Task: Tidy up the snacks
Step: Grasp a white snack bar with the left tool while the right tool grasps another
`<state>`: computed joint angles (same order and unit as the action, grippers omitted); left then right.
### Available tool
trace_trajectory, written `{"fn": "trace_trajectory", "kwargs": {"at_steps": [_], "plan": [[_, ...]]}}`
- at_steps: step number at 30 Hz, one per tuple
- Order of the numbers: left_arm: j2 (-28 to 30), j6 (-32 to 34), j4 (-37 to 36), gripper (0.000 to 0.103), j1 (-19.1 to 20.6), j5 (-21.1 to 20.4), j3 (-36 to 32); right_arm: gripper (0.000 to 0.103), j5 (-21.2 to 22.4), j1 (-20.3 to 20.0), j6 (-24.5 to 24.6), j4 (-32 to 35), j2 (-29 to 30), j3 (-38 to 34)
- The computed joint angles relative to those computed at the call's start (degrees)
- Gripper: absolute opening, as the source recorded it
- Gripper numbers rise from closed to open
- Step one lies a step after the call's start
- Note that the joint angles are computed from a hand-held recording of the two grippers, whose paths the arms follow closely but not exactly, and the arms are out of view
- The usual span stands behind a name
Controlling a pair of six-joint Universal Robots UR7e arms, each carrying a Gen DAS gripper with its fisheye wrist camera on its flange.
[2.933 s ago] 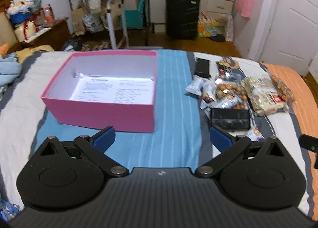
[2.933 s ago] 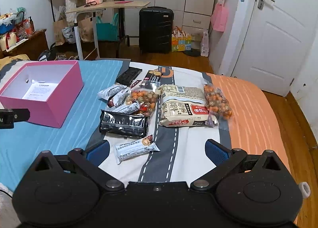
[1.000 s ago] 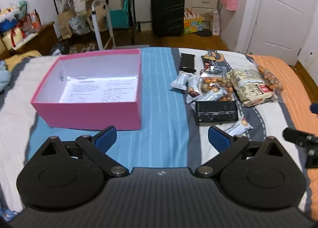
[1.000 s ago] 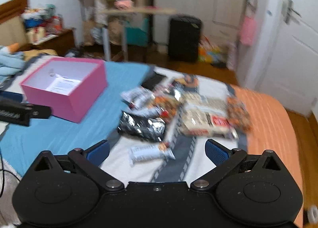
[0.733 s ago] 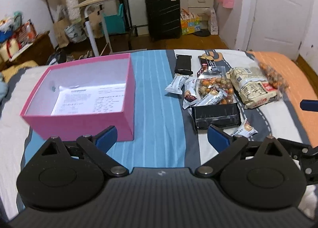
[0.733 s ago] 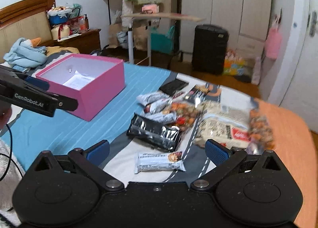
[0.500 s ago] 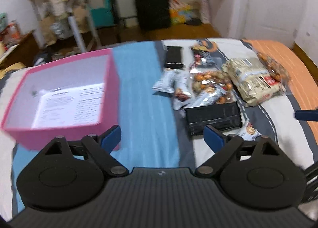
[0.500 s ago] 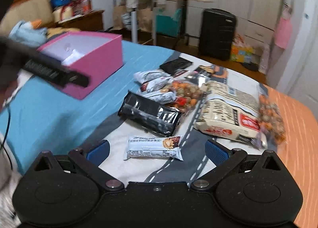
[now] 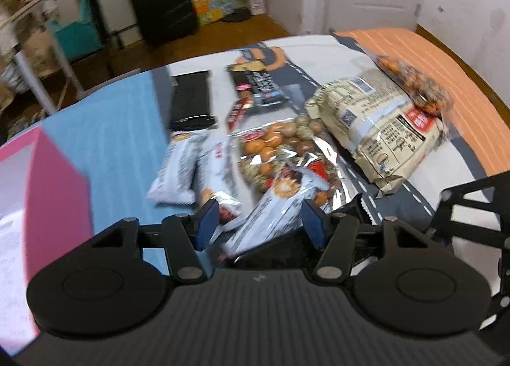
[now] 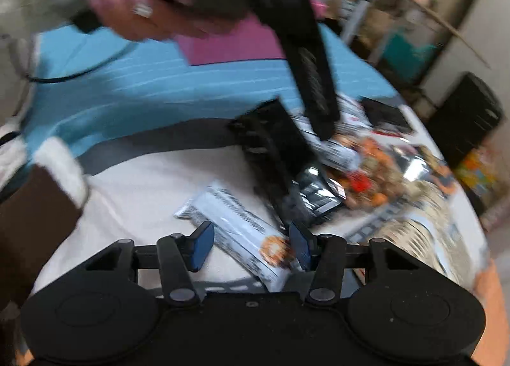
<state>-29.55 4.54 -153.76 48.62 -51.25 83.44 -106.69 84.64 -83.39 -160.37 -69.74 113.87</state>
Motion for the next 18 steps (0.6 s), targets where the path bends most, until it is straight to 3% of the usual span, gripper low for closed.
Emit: {"fn": "trace_trajectory", "kwargs": {"at_steps": [4, 7, 11, 14, 18], "plan": [[2.46, 3.49, 1.11, 0.051, 0.8, -0.88, -2.65, 0.056, 0.08, -0.17, -5.86, 6.55, 0.77, -2.6], [4.11, 2.56, 3.65, 0.036, 1.21, 0.47, -4.68, 0.05, -1.38, -0.23, -8.81, 6.35, 1.8, -3.22], [3.96, 0.69, 4.04, 0.027, 1.61, 0.35, -4.84, 0.039, 0.12, -0.35, -2.98, 7.93, 1.66, -4.4], [3.45, -0.31, 3.86, 0.026, 1.9, -0.04, -4.35, 0.035, 3.18, -1.09, 3.96, 9.94, 0.64, -5.14], [3.28, -3.22, 2.75, 0.024, 1.75, 0.36, -3.82, 0.033, 5.9, -1.85, 8.51, 9.1, -0.38, -4.43]]}}
